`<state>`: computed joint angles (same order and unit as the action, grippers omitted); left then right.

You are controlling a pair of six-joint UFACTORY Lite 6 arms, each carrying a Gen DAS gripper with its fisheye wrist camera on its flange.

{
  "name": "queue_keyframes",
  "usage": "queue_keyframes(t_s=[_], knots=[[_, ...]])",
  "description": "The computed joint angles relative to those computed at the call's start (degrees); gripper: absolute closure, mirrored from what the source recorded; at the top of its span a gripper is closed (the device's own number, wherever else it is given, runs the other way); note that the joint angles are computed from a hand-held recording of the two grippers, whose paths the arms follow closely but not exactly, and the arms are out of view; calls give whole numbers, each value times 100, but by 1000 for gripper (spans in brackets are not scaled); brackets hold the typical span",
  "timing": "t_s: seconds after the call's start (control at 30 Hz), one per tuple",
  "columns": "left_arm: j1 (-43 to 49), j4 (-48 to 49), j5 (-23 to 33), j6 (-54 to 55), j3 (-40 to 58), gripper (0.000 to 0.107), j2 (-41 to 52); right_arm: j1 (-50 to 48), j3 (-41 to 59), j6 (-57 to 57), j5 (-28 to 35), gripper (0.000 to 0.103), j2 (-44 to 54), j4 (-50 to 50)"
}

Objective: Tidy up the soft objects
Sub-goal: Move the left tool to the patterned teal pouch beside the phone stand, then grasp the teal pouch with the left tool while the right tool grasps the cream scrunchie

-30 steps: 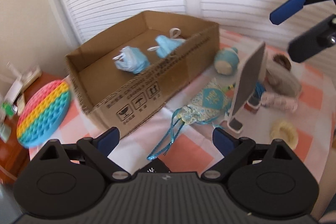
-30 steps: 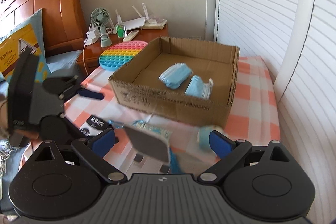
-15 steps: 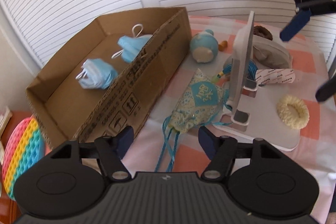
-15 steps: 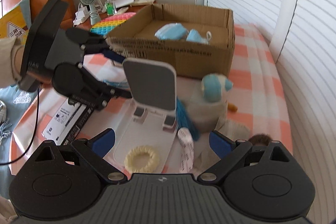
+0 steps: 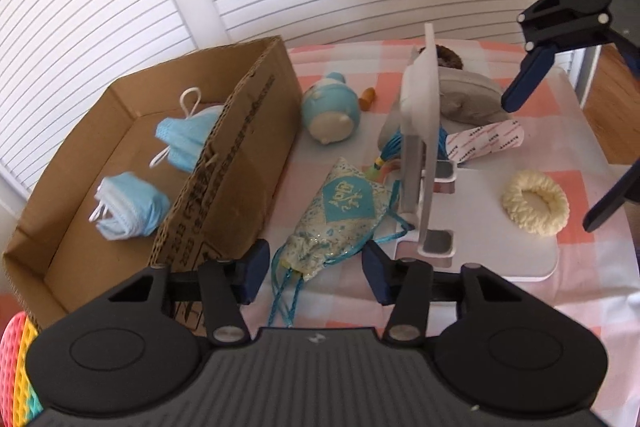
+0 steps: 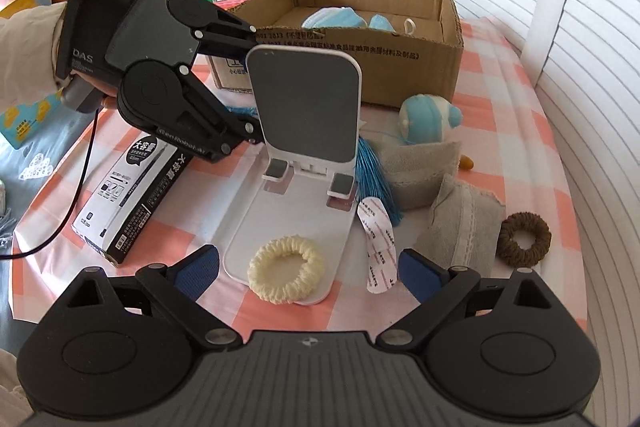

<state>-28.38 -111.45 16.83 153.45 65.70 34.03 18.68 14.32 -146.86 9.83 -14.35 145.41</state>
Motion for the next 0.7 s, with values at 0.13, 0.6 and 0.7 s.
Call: queue_keyframes(t_s=[0.13, 0.6, 0.7], knots=[[32, 959, -3, -947, 194, 73, 94, 18, 4, -101, 35, 5, 106, 213], [339, 628, 31, -827, -859, 80, -792, 268, 81, -428, 8, 5, 134, 612], [430, 1079, 4, -1256, -1101, 76, -1062, 327, 53, -463, -25, 5, 67, 654]])
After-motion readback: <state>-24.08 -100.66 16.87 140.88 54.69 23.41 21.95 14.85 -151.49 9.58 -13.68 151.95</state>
